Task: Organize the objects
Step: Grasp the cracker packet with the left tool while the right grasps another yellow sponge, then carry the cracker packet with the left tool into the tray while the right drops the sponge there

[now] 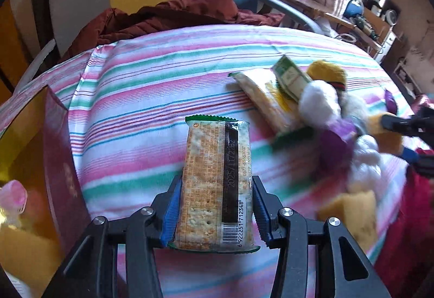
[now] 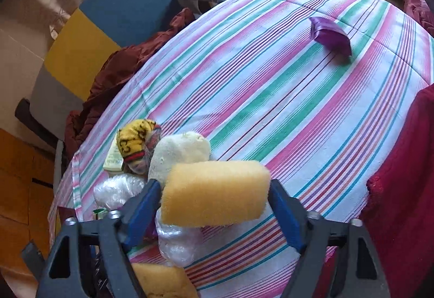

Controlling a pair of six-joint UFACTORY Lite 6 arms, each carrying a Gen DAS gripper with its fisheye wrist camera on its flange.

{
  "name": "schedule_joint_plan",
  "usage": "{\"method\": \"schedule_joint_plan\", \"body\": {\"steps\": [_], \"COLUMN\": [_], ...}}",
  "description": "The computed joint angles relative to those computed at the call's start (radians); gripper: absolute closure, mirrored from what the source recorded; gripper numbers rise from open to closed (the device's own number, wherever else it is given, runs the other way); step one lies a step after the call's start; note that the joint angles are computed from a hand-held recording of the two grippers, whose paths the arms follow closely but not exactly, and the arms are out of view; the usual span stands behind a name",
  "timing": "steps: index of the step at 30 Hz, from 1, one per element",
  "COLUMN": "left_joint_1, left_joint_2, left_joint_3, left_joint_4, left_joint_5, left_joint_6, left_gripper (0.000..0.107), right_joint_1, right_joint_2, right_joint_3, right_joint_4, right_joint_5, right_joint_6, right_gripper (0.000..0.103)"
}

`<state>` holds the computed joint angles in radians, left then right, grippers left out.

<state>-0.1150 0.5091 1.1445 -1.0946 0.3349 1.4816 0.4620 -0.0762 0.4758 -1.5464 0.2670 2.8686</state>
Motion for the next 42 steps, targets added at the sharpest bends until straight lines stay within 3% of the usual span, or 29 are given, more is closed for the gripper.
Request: {"method": "schedule_joint_plan", "body": {"steps": [5, 11, 16, 22, 29, 33, 39, 42], "left_joint_1": [0.078, 0.25, 0.461, 0.719, 0.918, 0.949, 0.894, 0.822], "left_joint_2": [-0.161, -0.344, -0.403, -0.275, -0.004, 0.127, 0.192, 0.184], "left_joint_3": [-0.131, -0.217, -0.185, 0.014, 0.361, 0.525, 0.592, 0.58], "left_joint_4": [-0.058, -0.026, 0.016, 0.061, 0.11, 0.177, 0.31, 0.373], "left_joint_5": [0.088, 0.269, 0.453, 0.588, 0.652, 0.714, 0.735, 0.658], "left_joint_6": [0.12, 0.164, 0.168, 0.127, 0.007, -0.059, -0.031, -0.024], "left_gripper": [0.058, 0.058, 0.058, 0.058, 0.058, 0.058, 0.058, 0.058], "right_joint_1": [0.042, 0.161, 0.263, 0.355, 0.51, 0.566, 0.607, 0.619], "right_joint_2": [-0.008, -0.117, -0.103, 0.0, 0.154, 0.304, 0.56, 0.662], "right_joint_3": [0.013, 0.0, 0.071, 0.219, 0.488, 0.707, 1.034, 1.164], "right_joint_4": [0.093, 0.241, 0.223, 0.237, 0.301, 0.326, 0.422, 0.489], "right_joint_5": [0.034, 0.223, 0.35, 0.401, 0.461, 0.435, 0.342, 0.321], "right_joint_6": [-0.111, -0.238, -0.289, -0.407, -0.599, -0.722, -0.915, -1.014], "right_gripper": [0.041, 0.041, 0.041, 0.041, 0.041, 0.041, 0.041, 0.041]}}
